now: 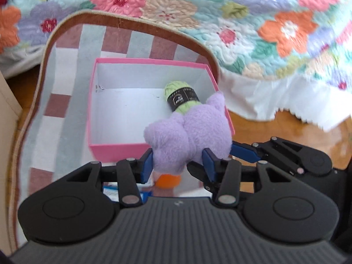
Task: Organize objects
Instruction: 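Carry the plush toy with the left tool into the pink box beside the yarn, then open the left tool and lift it out of the box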
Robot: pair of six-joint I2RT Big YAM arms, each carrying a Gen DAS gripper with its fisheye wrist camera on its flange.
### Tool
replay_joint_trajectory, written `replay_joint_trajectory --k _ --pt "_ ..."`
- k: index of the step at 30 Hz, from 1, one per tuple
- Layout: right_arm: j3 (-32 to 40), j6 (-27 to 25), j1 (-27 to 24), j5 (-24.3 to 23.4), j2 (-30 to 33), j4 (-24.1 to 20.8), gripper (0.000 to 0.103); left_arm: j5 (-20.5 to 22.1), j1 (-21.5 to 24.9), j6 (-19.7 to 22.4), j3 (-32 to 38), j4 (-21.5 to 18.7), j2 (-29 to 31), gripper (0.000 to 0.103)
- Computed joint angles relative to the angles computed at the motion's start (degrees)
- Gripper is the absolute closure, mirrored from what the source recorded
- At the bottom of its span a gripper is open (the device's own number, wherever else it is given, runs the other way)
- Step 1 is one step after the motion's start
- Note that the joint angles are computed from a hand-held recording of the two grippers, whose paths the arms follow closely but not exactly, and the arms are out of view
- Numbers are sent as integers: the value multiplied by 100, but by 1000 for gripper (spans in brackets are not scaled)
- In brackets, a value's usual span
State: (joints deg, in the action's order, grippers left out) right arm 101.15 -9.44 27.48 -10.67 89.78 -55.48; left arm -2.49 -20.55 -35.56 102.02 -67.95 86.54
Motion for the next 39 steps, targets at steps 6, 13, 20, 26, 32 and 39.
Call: replay_joint_trajectory --k 6,13,20,26,32,39 --pt "795 -5 -223 -231 851 -285 53 380 381 -475 -115 615 449 56" --pt "1857 338 -415 -919 1893 -1024 54 624 689 -727 286 315 1124 56" --pt "2800 832 -502 -1123 2704 -1811 54 777 786 -926 535 178 1614 57" --pt "3103 1007 -513 -1137 3057 -2147 54 710 764 -1001 485 217 1789 57" --pt "3184 1035 -558 -763 3107 -2255 55 852 749 -1060 298 662 1813 57" --pt "3477 831 -593 -551 3241 -2594 43 557 632 -952 293 679 1776 51"
